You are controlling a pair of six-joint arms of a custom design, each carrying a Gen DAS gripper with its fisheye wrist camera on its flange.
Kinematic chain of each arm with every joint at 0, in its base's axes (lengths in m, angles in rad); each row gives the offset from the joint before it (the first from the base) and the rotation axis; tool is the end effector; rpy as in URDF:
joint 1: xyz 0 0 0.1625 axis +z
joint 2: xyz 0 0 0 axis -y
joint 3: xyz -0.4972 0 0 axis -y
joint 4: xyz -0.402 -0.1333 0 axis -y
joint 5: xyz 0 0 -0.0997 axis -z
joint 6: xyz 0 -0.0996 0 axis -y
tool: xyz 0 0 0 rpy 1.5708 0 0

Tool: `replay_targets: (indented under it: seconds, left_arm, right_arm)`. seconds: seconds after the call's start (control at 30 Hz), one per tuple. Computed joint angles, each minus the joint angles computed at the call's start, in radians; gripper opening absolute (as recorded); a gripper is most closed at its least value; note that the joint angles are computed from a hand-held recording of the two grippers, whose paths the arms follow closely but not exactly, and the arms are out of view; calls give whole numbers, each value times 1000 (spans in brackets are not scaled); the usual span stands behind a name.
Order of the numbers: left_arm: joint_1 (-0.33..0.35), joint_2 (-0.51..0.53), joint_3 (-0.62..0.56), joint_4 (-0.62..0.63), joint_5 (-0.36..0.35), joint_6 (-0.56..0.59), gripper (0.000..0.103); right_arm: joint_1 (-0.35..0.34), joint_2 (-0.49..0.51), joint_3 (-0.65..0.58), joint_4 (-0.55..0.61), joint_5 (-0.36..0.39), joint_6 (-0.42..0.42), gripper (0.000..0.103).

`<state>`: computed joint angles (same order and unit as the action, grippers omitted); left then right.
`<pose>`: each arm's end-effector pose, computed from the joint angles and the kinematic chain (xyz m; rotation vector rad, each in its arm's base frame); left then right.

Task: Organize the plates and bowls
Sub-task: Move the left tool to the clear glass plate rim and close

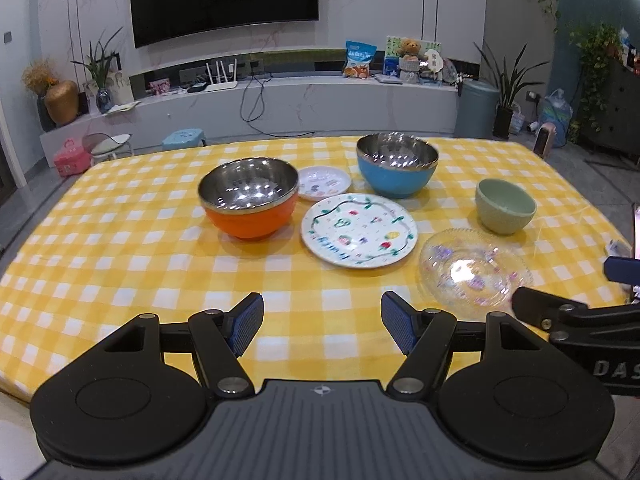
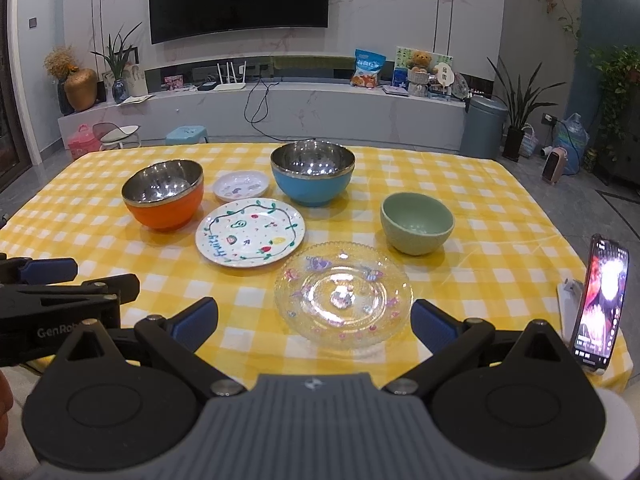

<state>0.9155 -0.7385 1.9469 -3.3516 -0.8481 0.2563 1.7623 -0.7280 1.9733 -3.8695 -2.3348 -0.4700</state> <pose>-0.2287 -0.6244 0.1125 0.8188 2.2781 -0.8742 0.1796 -0.5881 0.1635 0.2123 -2.0889 1.0634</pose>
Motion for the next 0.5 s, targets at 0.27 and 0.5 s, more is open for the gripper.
replay_targets:
  seconds: [0.27, 0.5]
  left_arm:
    - [3, 10, -66, 46, -80, -32, 80]
    - [20, 47, -139, 82, -158, -72, 74]
  right_arm:
    - [-67, -25, -12, -60, 178, -98, 100]
    - [-137, -77, -65, 123, 268, 57, 100]
